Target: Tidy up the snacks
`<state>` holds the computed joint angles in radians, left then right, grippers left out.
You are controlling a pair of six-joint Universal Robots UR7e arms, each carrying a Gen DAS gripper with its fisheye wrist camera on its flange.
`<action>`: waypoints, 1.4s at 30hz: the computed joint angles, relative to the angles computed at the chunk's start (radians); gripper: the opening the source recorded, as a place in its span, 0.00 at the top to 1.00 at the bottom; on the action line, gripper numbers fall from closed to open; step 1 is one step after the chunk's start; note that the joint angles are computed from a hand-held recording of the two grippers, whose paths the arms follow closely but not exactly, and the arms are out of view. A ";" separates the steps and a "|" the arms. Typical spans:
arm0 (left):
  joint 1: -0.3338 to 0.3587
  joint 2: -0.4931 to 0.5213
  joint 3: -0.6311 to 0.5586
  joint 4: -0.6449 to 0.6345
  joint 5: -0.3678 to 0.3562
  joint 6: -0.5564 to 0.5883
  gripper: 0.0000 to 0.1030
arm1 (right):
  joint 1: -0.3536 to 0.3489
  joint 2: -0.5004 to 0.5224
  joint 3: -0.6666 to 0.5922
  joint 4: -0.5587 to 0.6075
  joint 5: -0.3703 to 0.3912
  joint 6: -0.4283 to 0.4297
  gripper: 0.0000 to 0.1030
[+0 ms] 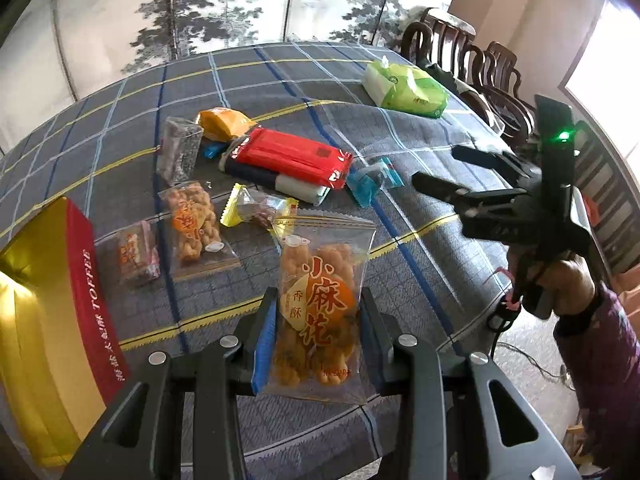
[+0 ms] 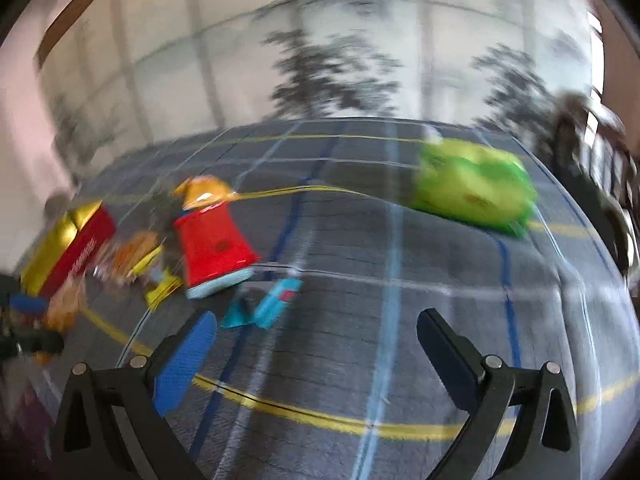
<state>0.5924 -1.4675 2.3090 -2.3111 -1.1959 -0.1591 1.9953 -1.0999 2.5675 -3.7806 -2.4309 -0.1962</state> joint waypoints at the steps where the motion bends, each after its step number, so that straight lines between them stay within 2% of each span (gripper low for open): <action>1: 0.000 -0.006 0.000 0.004 -0.003 -0.001 0.67 | 0.012 0.018 -0.028 0.036 -0.013 -0.047 0.00; 3: -0.002 -0.010 0.000 0.005 0.001 -0.006 0.67 | 0.011 0.026 -0.051 0.088 0.007 -0.109 0.01; 6: -0.003 -0.024 -0.002 0.019 0.000 -0.010 0.67 | -0.005 0.060 -0.090 0.124 -0.004 -0.222 0.01; 10: -0.010 -0.044 -0.002 0.031 0.011 -0.016 0.67 | -0.041 0.062 -0.118 0.193 0.012 -0.266 0.05; 12: -0.013 -0.052 -0.003 0.034 0.011 -0.021 0.67 | -0.066 0.038 -0.126 0.269 0.037 -0.253 0.16; 14: -0.013 -0.055 -0.007 0.037 0.011 -0.022 0.67 | -0.094 0.003 -0.129 0.353 0.072 -0.219 0.31; 15: -0.014 -0.058 -0.007 0.038 0.013 -0.023 0.67 | -0.110 -0.017 -0.123 0.368 0.112 -0.206 0.43; 16: -0.016 -0.060 -0.007 0.038 0.015 -0.025 0.67 | -0.124 -0.050 -0.118 0.412 0.149 -0.181 0.63; 17: -0.015 -0.061 -0.008 0.039 0.015 -0.025 0.67 | -0.123 -0.057 -0.118 0.418 0.144 -0.168 0.72; 20: -0.013 -0.067 -0.011 0.039 0.014 -0.028 0.67 | -0.126 -0.096 -0.104 0.465 0.159 -0.111 0.73; 23: -0.014 -0.079 -0.009 0.039 0.015 -0.031 0.67 | -0.115 -0.111 -0.067 0.419 0.173 -0.060 0.74; 27: -0.015 -0.102 -0.006 0.049 0.024 -0.043 0.67 | -0.076 -0.104 0.006 0.236 0.185 -0.014 0.74; 30: -0.013 -0.124 -0.003 0.058 0.038 -0.051 0.67 | -0.057 -0.036 0.024 0.078 0.162 0.038 0.73; 34: -0.011 -0.163 -0.001 0.077 0.068 -0.063 0.67 | -0.079 0.030 0.019 -0.050 0.148 0.105 0.73; 36: -0.003 -0.179 -0.002 0.083 0.084 -0.065 0.67 | -0.086 0.037 0.009 -0.034 0.125 0.146 0.73; 38: 0.012 -0.192 -0.008 0.089 0.095 -0.067 0.67 | -0.083 0.054 0.004 -0.056 0.112 0.143 0.73; 42: 0.046 -0.220 -0.017 0.098 0.131 -0.076 0.67 | -0.082 0.056 -0.004 -0.027 0.092 0.164 0.73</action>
